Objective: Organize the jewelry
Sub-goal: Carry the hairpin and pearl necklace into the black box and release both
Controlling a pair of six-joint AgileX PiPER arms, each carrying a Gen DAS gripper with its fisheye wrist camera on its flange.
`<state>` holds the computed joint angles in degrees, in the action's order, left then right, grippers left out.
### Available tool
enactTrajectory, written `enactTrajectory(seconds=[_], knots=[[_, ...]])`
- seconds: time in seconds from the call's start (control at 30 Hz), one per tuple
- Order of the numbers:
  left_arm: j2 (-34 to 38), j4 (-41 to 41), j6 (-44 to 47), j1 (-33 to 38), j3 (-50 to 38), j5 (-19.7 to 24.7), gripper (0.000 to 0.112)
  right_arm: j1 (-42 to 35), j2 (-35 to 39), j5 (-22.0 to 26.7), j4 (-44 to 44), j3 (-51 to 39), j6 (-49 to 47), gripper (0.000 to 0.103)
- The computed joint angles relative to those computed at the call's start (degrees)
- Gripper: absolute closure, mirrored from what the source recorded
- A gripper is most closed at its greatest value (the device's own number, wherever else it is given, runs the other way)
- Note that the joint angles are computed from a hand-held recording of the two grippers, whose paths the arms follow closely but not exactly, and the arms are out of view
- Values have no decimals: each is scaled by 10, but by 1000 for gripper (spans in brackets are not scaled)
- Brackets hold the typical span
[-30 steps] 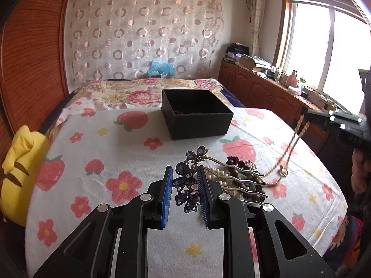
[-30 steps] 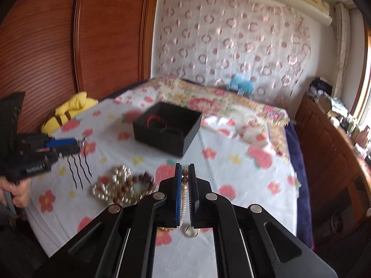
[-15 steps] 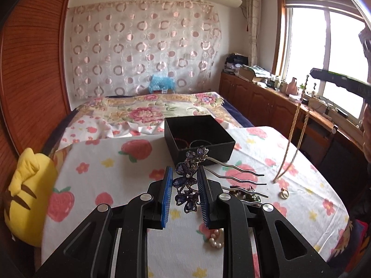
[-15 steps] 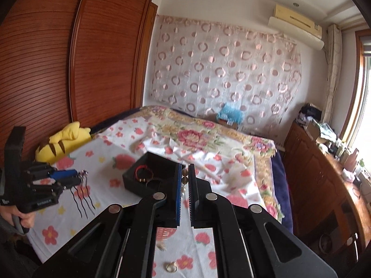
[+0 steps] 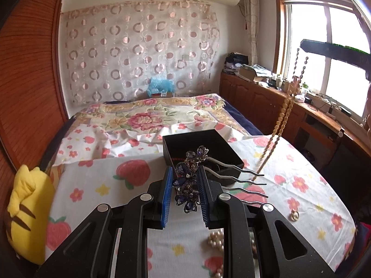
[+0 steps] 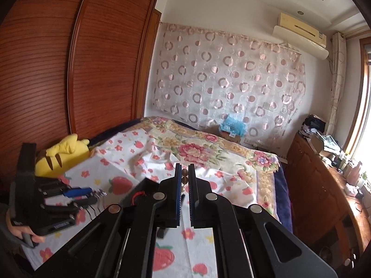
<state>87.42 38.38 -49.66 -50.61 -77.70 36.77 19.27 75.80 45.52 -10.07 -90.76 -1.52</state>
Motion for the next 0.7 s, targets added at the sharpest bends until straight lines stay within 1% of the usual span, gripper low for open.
enactTrajectory(seconds=[0.23,0.3,0.4,0.43,0.57,0.7], knots=[[56,-48,64,32,-71,4,92,-22,86,-9,59,-95,-55,97],[64,-56,70,38,-77,2,92,-30,109,-7,83,-117,-76,97],[76,-64,77,45,-84,0,92,-29,145,-5,80,-144,-90,97],[80,-70,83,48,-87,-1,92,-35,158,-1,92,-157,-101,97],[97,-92,109,58,-109,1,92,-47,187,-8,104,-183,-110,97],[112,-103,126,63,-132,8,92,-68,202,-18,135,-204,-128,97]])
